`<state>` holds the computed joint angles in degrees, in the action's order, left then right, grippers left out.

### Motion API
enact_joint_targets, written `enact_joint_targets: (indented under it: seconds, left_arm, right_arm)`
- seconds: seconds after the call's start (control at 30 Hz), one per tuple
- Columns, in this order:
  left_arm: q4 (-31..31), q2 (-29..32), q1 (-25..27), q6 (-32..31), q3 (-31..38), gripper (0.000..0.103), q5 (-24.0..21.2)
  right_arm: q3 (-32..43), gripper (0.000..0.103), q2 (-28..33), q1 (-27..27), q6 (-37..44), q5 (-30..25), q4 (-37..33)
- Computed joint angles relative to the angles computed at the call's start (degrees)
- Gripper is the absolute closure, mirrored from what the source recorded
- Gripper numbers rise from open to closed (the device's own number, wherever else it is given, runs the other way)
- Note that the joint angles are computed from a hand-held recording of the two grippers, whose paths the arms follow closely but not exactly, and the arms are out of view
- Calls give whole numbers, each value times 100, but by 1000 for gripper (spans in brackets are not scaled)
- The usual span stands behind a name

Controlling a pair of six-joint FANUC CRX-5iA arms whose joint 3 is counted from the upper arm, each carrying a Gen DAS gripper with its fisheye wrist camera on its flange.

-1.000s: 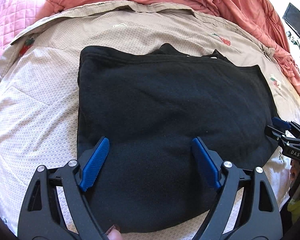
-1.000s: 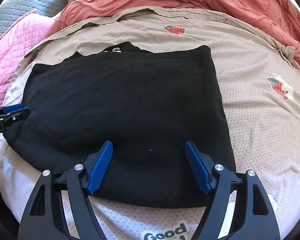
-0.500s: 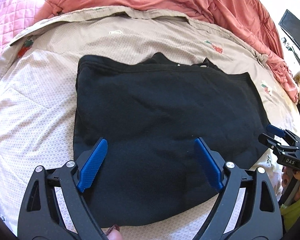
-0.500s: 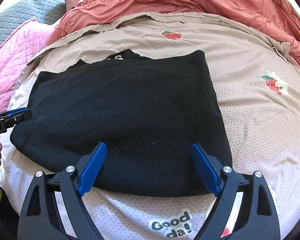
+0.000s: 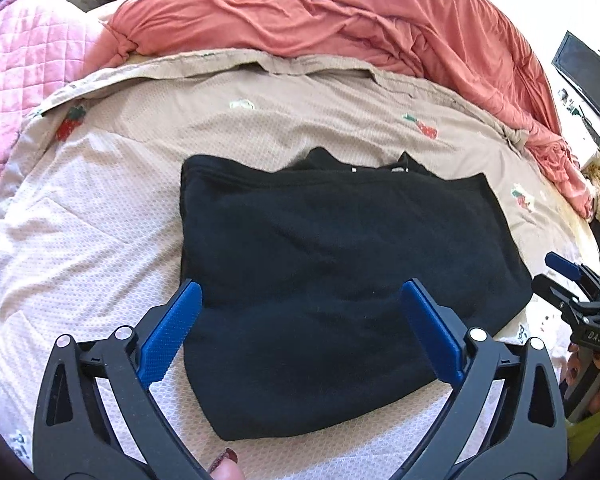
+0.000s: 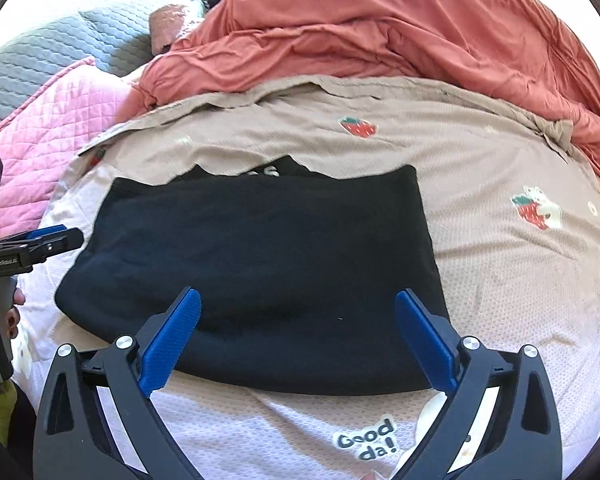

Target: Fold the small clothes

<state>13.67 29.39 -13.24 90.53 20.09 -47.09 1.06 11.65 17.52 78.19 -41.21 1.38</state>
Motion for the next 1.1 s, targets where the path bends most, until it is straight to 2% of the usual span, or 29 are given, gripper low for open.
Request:
enact_joint_targets:
  seconds: [0.5, 0.73, 1.1]
  left_arm:
    - [69, -372, 241, 143, -322, 9, 351]
    - [-17, -600, 457, 409, -521, 9, 581]
    - [79, -610, 721, 617, -621, 10, 558]
  right_arm:
    - [-145, 6, -278, 550, 71, 119, 198]
    - [-96, 6, -289, 959, 520, 152, 95]
    - [60, 6, 52, 1648, 1193, 74, 77]
